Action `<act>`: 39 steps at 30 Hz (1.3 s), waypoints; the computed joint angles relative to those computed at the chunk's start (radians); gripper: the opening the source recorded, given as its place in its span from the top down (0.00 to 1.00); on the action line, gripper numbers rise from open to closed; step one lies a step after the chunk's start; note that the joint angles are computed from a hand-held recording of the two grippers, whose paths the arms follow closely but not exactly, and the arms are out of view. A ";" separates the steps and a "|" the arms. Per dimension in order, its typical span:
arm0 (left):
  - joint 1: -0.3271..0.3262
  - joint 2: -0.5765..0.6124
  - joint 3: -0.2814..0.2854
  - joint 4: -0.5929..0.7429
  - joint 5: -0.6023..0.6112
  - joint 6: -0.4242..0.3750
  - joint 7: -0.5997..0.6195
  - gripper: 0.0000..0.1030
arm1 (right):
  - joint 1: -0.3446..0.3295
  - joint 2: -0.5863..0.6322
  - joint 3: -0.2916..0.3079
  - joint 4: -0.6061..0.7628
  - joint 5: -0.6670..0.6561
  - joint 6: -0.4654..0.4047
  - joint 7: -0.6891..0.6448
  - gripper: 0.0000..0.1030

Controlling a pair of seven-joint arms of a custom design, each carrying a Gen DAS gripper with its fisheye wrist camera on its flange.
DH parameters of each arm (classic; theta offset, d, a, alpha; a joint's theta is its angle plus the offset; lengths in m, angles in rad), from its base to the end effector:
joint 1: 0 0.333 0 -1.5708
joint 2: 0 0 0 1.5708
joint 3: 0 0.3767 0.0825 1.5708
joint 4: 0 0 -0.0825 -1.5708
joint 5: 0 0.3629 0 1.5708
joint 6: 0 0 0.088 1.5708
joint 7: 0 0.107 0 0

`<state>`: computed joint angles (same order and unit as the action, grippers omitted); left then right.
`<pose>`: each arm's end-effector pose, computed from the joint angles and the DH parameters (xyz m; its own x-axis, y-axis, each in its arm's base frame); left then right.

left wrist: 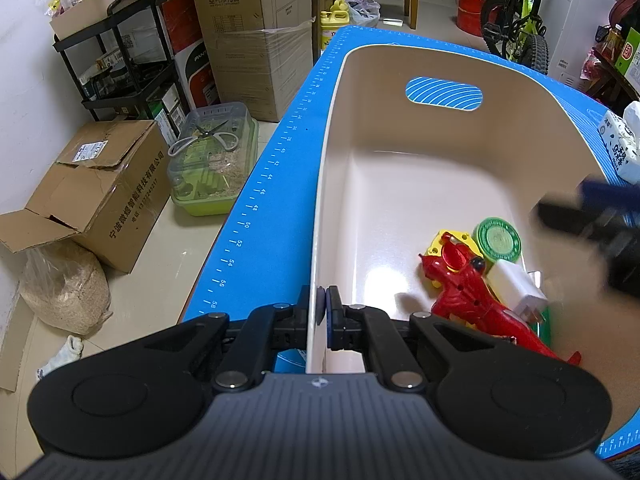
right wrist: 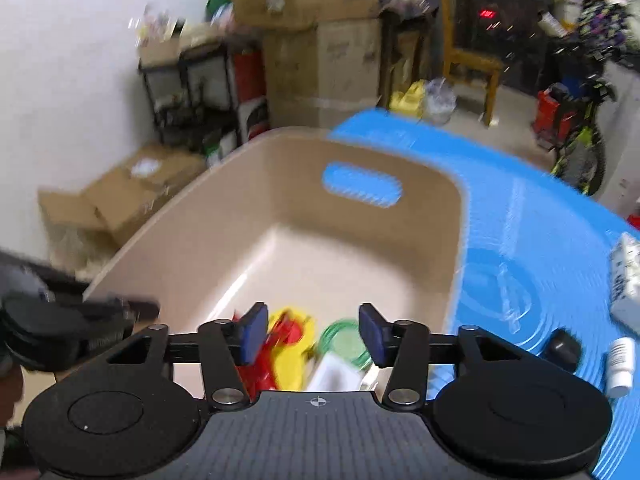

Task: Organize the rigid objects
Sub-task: 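Carry the white charger into the basket and open the right tool, then grasp the black earbud case with the right tool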

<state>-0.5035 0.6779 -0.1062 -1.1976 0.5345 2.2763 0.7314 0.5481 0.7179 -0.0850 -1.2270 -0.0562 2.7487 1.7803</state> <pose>0.6745 -0.4210 0.4846 0.0126 -0.9990 -0.0421 -0.8432 0.0120 -0.5374 0.7167 0.3897 0.4968 0.3516 -0.9352 -0.0432 -0.6573 -0.2137 -0.7227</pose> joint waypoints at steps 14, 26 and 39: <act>-0.005 0.004 0.003 0.002 0.004 -0.002 -0.004 0.92 | 0.120 -0.001 -0.396 -0.117 -0.203 0.121 0.500 0.20; -0.006 0.005 0.003 0.003 0.006 -0.004 -0.005 0.92 | -0.019 0.123 -0.294 0.027 -0.279 -0.135 0.600 0.19; -0.009 0.006 0.003 0.004 0.009 -0.007 -0.007 0.92 | -0.077 0.146 -0.220 0.013 -0.279 -0.071 0.605 0.28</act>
